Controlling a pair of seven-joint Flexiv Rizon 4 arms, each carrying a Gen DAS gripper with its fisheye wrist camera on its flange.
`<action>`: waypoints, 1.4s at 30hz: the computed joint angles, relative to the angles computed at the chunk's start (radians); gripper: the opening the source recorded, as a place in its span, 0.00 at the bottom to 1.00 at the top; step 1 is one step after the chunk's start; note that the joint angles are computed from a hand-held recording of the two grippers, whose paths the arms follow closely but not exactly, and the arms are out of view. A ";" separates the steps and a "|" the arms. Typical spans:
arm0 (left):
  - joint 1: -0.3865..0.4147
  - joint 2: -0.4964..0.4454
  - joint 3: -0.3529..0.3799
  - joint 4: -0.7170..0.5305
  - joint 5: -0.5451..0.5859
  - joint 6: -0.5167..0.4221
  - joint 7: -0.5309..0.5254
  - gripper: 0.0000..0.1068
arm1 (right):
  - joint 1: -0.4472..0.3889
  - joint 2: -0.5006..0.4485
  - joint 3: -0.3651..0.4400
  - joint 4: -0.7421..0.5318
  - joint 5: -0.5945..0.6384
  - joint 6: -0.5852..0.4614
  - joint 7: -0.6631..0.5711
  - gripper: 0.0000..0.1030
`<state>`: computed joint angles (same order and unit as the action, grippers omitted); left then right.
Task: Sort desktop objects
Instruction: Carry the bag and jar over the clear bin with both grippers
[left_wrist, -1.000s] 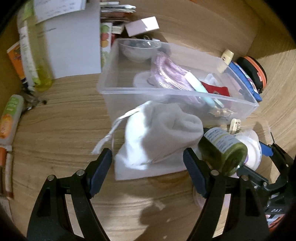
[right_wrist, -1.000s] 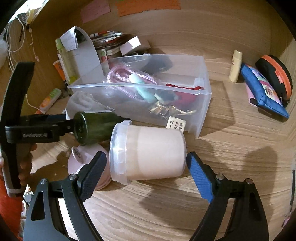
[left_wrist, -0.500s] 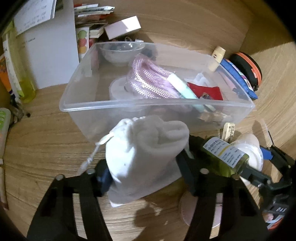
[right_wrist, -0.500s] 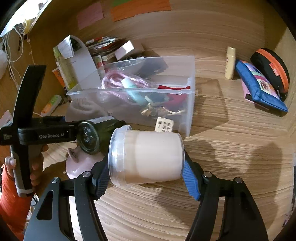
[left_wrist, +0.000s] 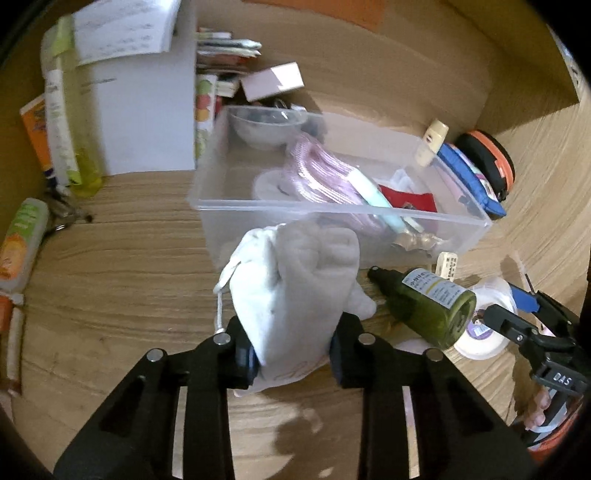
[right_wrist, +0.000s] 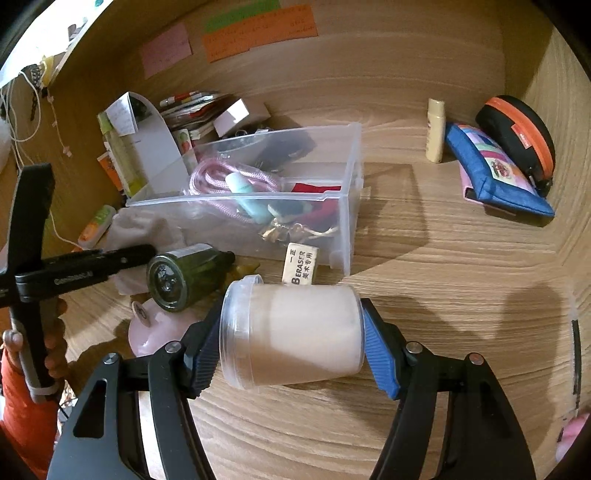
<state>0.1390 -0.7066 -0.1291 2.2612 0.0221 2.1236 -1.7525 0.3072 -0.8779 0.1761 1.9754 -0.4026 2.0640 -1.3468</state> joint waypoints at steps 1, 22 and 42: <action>-0.008 0.008 0.011 0.015 -0.006 0.019 -0.005 0.28 | -0.001 0.002 0.001 0.002 0.000 0.002 0.000 0.63; -0.096 0.128 0.097 0.134 -0.078 0.199 -0.044 0.28 | 0.004 0.078 -0.008 0.006 0.001 0.112 -0.014 0.63; -0.081 0.160 0.088 0.070 -0.077 0.152 -0.041 0.28 | -0.013 0.039 0.006 -0.121 -0.071 0.071 0.075 0.63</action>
<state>0.0583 -0.5466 -0.0412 2.3309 -0.0550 2.2754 -1.7934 0.2944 -0.8390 0.1818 1.8541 -0.4737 2.1354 -1.2722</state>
